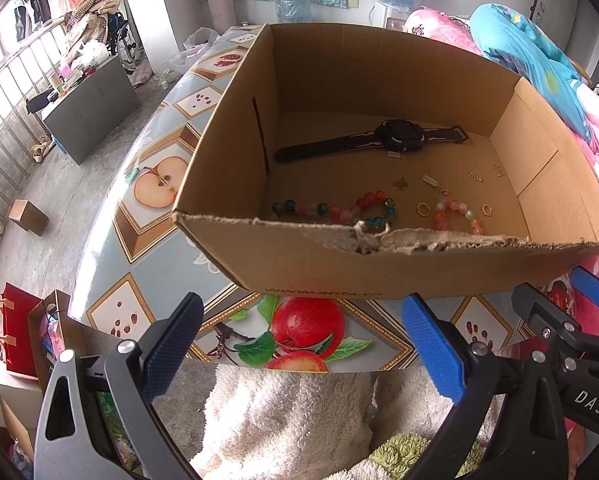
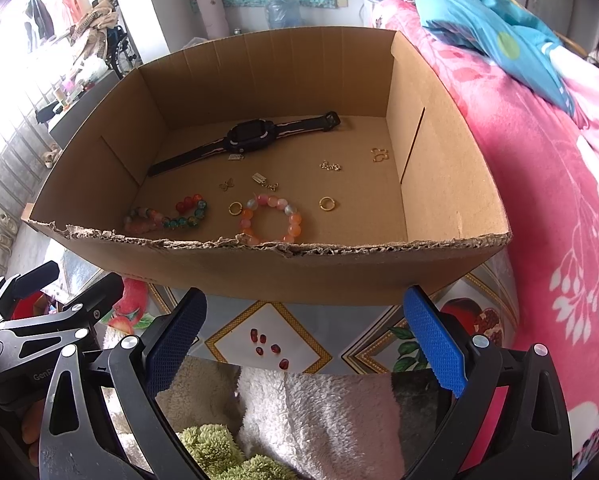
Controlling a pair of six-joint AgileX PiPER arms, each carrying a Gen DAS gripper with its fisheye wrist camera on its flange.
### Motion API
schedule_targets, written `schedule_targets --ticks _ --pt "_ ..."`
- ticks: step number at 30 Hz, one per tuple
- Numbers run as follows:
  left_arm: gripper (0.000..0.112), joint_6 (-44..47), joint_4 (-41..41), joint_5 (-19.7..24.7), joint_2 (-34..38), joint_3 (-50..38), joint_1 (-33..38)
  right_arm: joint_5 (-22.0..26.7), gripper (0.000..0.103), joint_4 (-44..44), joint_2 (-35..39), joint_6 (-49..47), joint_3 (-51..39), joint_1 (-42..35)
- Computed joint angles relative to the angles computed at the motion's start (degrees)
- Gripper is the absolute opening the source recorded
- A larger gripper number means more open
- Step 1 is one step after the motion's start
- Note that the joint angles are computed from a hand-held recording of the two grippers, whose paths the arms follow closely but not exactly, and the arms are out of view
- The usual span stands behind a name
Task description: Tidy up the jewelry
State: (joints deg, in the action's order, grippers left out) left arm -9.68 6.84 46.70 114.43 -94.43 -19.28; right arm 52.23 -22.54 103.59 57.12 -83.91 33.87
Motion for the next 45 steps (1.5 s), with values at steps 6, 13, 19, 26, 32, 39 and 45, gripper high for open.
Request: schedule_targets --ticks 6,13,19,26,32,39,45 --pt "0.097 0.0 0.0 0.1 0.2 -0.2 0.0 -0.3 0.095 0.3 -0.3 -0.5 0.4 -0.3" --pt "0.097 0.1 0.1 -0.1 0.0 0.1 0.0 -0.3 0.095 0.5 -0.5 -0.8 0.4 -0.5" --pt "0.097 0.1 0.2 -0.1 0.0 0.2 -0.1 -0.3 0.095 0.7 -0.5 -0.8 0.4 -0.5" --pt "0.097 0.0 0.2 0.0 -0.2 0.4 -0.2 -0.3 0.095 0.7 -0.5 -0.9 0.4 -0.5" --pt "0.097 0.2 0.2 0.0 -0.4 0.6 -0.1 -0.4 0.095 1.0 -0.6 -1.1 0.6 -0.7" --pt "0.097 0.2 0.2 0.0 -0.4 0.7 -0.1 -0.4 0.095 1.2 -0.6 -1.4 0.6 -0.8" --pt "0.097 0.3 0.1 0.1 -0.4 0.5 -0.1 -0.3 0.095 1.4 -0.6 -1.3 0.6 -0.7"
